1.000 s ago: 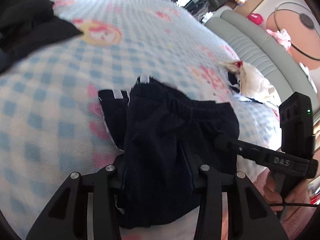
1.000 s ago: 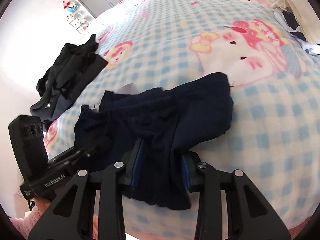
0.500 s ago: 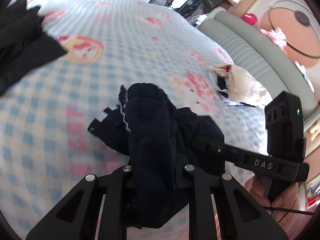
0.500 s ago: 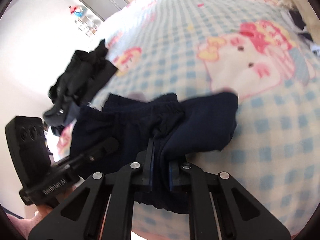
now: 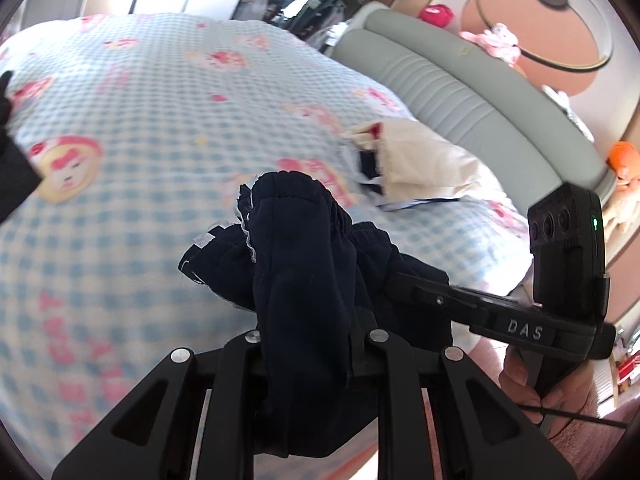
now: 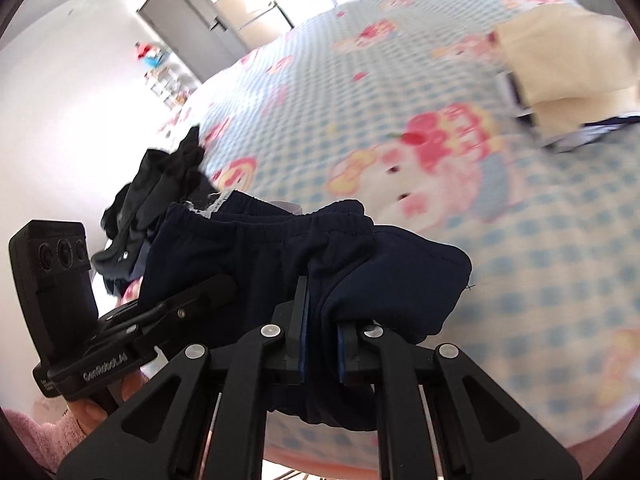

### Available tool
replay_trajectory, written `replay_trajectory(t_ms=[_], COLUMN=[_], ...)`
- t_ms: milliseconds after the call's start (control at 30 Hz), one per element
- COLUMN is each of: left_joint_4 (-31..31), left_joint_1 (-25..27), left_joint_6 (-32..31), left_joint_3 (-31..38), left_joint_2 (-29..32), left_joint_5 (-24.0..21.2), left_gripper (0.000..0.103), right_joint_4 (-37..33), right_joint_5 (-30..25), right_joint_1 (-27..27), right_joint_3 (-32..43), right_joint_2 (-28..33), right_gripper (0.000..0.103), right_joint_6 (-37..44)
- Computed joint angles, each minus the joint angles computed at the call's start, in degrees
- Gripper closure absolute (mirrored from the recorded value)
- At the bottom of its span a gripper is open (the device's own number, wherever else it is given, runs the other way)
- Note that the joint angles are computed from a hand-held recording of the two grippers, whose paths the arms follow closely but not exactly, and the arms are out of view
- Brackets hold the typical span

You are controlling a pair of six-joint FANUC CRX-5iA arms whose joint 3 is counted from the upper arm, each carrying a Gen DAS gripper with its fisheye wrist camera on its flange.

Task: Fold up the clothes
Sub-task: 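Carry the folded shorts with both grippers toward the cream clothes stack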

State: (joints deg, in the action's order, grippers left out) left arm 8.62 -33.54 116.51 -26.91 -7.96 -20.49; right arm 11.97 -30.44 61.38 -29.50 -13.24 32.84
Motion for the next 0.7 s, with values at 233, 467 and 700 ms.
replay_trajectory(t_ms=[233, 467, 700], left_joint_4=[6.9, 7.8, 6.0], left_joint_1=[-3.1, -6.5, -7.3], left_joint_6=[-12.5, -18.7, -20.4], left_joint_3=[11.3, 29.0, 50.8], left_joint_2=[10.6, 22.4, 34.3], left_joint_5=[0.2, -0.9, -6.1], left_gripper=[0.085, 0.085, 0.085], right_joint_4=[8.3, 12.2, 11.0], right_joint_5=[-2.3, -3.4, -7.8], right_joint_1=[-3.7, -12.8, -22.0], right_joint_3=[-4.9, -3.8, 5.0], right_joint_2=[-7.2, -10.8, -7.9], right_gripper=[0.094, 0.094, 0.094], right_joint_6=[-8.9, -9.3, 2.7])
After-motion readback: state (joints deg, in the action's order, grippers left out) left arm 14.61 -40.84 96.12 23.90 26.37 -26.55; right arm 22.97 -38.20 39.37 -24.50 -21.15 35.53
